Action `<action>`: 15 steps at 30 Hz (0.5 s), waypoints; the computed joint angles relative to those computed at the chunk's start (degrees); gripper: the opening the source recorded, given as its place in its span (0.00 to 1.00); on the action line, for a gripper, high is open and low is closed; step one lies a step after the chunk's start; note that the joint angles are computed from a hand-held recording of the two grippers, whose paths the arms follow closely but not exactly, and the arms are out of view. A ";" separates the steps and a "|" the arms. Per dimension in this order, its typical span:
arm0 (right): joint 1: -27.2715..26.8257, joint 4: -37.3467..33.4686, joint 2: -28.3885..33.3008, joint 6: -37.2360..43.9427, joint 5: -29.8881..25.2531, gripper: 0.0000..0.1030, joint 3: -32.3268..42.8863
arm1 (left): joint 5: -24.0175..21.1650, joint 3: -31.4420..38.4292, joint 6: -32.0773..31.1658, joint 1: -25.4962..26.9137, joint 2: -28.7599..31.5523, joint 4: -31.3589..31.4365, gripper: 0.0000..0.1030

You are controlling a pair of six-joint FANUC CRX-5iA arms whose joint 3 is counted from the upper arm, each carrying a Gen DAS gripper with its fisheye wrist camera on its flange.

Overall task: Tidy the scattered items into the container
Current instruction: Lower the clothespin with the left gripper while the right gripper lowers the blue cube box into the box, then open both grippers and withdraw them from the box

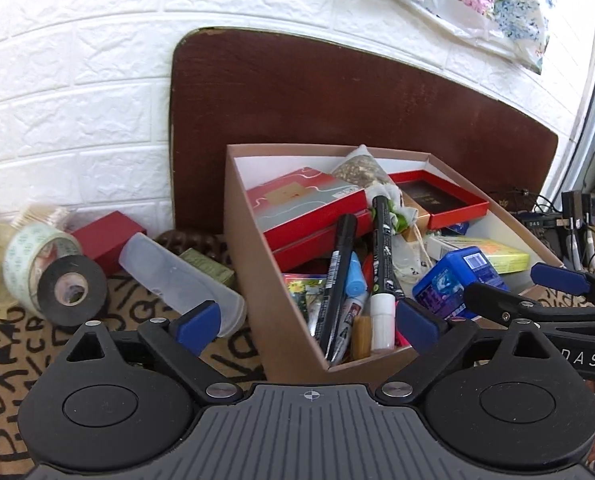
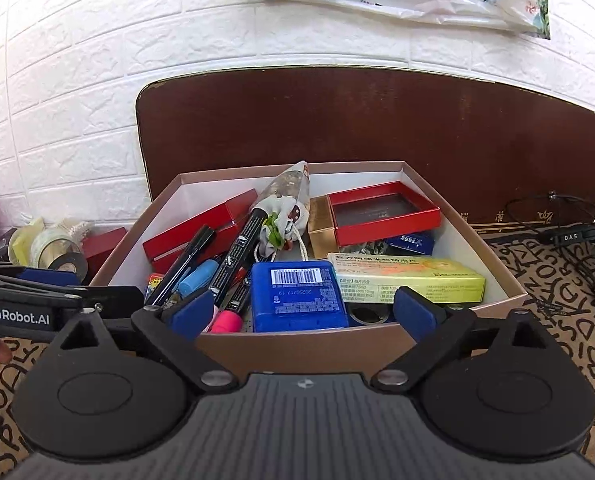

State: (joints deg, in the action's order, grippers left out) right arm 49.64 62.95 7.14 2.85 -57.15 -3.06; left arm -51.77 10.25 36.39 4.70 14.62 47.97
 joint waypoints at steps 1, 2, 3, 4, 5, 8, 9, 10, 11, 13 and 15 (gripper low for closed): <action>0.18 -0.57 0.23 0.40 -0.52 0.98 0.56 | -0.23 0.01 0.49 0.21 -0.09 -0.20 0.98; 0.36 -1.42 0.46 0.81 -1.04 0.99 1.20 | -0.68 0.13 1.10 0.47 -0.12 -0.39 0.99; 0.54 -2.24 0.61 1.25 -1.38 0.99 1.71 | -1.28 0.10 1.30 0.81 -0.19 -0.20 1.00; 0.79 -2.88 0.73 1.66 -1.66 0.99 2.15 | -1.87 -0.18 1.08 1.20 -0.36 0.38 1.00; 1.11 -3.24 0.82 1.87 -1.94 0.99 2.51 | -2.13 -0.80 0.55 1.59 -0.72 1.15 1.00; 2.56 -2.68 1.39 1.89 -3.21 0.99 3.44 | -1.81 -3.82 -1.45 2.98 -2.57 3.77 1.00; 3.07 -2.59 1.61 2.11 -3.44 0.99 3.84 | -1.85 -4.85 -2.03 3.61 -3.18 4.72 1.00; 3.57 -2.50 1.76 2.38 -3.39 0.99 4.16 | -2.05 -5.90 -2.60 4.40 -3.82 5.71 1.00; 4.06 -2.32 1.89 2.63 -3.06 0.99 4.39 | -2.26 -6.96 -3.11 5.29 -4.47 6.65 1.00; 5.08 -2.04 2.30 3.31 -2.09 0.99 5.03 | -1.95 -9.37 -3.49 7.16 -6.05 8.16 1.00; 6.23 -2.43 3.24 4.75 -1.78 0.99 6.54 | -1.45 -11.59 -3.65 9.23 -7.54 9.13 1.00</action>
State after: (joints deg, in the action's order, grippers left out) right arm 55.87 60.52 10.39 7.60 -58.93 3.48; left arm -53.22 -1.33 32.74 13.94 7.08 57.10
